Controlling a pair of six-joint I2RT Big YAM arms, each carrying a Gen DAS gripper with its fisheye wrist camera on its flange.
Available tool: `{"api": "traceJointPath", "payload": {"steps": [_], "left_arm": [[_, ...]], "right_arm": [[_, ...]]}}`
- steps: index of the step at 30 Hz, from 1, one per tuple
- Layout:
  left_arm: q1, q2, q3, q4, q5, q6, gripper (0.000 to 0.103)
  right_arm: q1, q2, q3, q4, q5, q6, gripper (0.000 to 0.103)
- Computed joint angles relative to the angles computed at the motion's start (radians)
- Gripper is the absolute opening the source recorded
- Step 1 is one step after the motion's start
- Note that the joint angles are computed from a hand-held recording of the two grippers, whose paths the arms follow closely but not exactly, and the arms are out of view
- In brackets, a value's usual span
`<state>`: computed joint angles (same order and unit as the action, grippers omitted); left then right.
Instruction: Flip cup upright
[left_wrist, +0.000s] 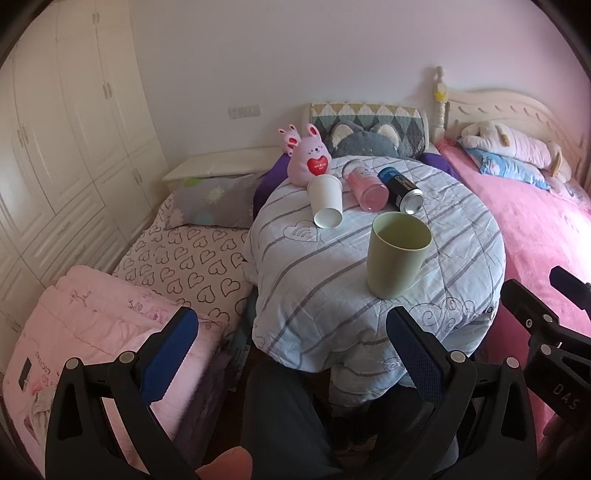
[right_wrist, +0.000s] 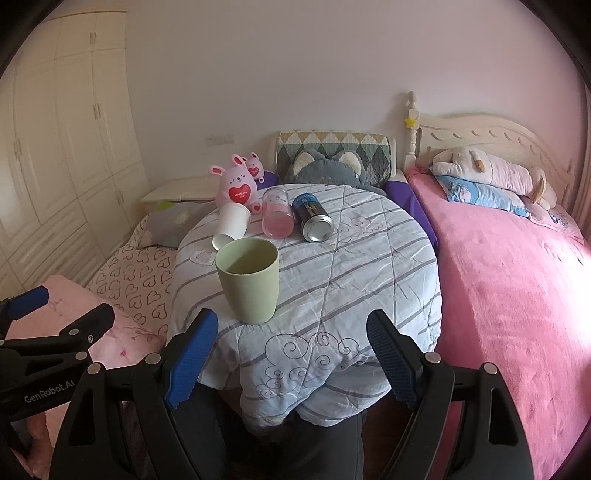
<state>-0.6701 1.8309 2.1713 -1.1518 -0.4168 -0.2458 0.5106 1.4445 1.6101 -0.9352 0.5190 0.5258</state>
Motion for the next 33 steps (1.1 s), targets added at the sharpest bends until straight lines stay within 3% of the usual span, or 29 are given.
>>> {"api": "traceJointPath", "payload": {"steps": [33], "left_arm": [[-0.005, 0.010, 0.031, -0.016, 0.000, -0.003, 0.103]], "right_arm": [[-0.005, 0.000, -0.006, 0.003, -0.016, 0.004, 0.084]]}}
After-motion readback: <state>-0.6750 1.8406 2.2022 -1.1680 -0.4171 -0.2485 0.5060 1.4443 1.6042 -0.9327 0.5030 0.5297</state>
